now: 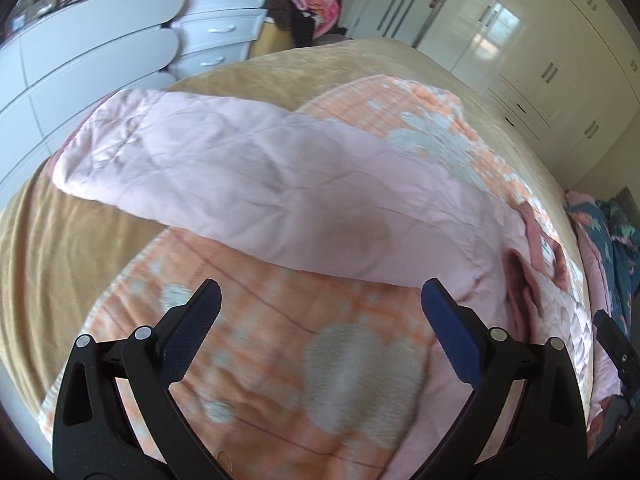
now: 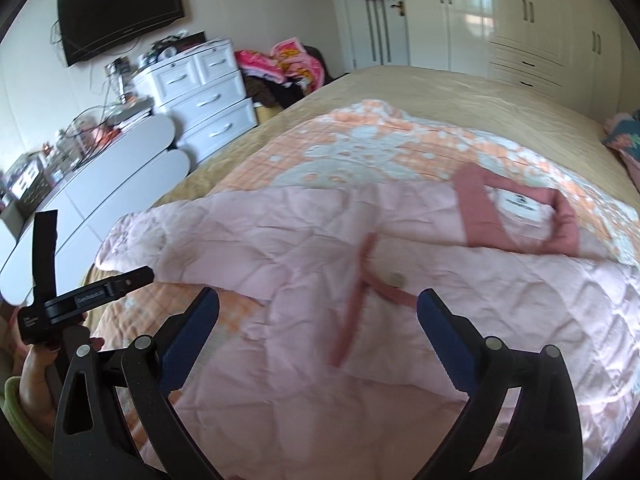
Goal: Fold large clothes
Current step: 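Move the left tool to the other sleeve cuff and grasp it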
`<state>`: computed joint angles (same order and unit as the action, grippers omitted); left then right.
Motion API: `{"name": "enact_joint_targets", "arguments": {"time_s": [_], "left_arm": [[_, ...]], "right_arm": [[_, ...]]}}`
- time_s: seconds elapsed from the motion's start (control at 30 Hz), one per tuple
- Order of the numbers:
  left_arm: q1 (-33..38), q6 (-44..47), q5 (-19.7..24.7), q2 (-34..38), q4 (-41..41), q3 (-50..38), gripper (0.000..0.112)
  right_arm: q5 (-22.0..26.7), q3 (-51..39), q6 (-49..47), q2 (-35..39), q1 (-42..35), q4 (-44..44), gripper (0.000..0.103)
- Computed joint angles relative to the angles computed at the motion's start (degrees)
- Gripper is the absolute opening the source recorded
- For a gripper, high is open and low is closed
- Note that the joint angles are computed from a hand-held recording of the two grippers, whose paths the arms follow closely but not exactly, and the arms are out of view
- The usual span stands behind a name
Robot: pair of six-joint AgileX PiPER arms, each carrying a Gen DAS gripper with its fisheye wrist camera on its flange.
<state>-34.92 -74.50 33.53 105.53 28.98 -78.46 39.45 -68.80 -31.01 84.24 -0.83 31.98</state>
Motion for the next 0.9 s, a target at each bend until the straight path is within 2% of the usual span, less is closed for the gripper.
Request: {"name": "enact_joint_targets", "arguments": {"time_s": [0.43,0.53,0.63,0.77,0.9], "left_arm": [[10.2,-7.4,-8.8,-3.2,2.3,10.9,0.094],[14.2,-7.2,-14.4,-3.3,-1.0,13.7,0.094],[17.2,-11.2,-17.4,-2.9,1.3,15.1,0.094],[20.3,-15.7,-18.8,-1.8,4.9,15.0,0.094],[22.9,-12.9,-19.3,-0.2,1.6,12.9,0.094]], "right_arm": [[-4.2,-3.2,9.1,5.5,13.0,-8.6,0.099],[-5.1,-2.7,9.5,5.7,13.8,-8.4,0.099],[-5.9,-1.5,9.2,5.3,13.5,-7.9,0.099],[-6.4,0.0,9.6,4.6,12.1,-7.6,0.099],[-6.3,1.5,8.9,3.2,9.5,-6.3,0.099]]}}
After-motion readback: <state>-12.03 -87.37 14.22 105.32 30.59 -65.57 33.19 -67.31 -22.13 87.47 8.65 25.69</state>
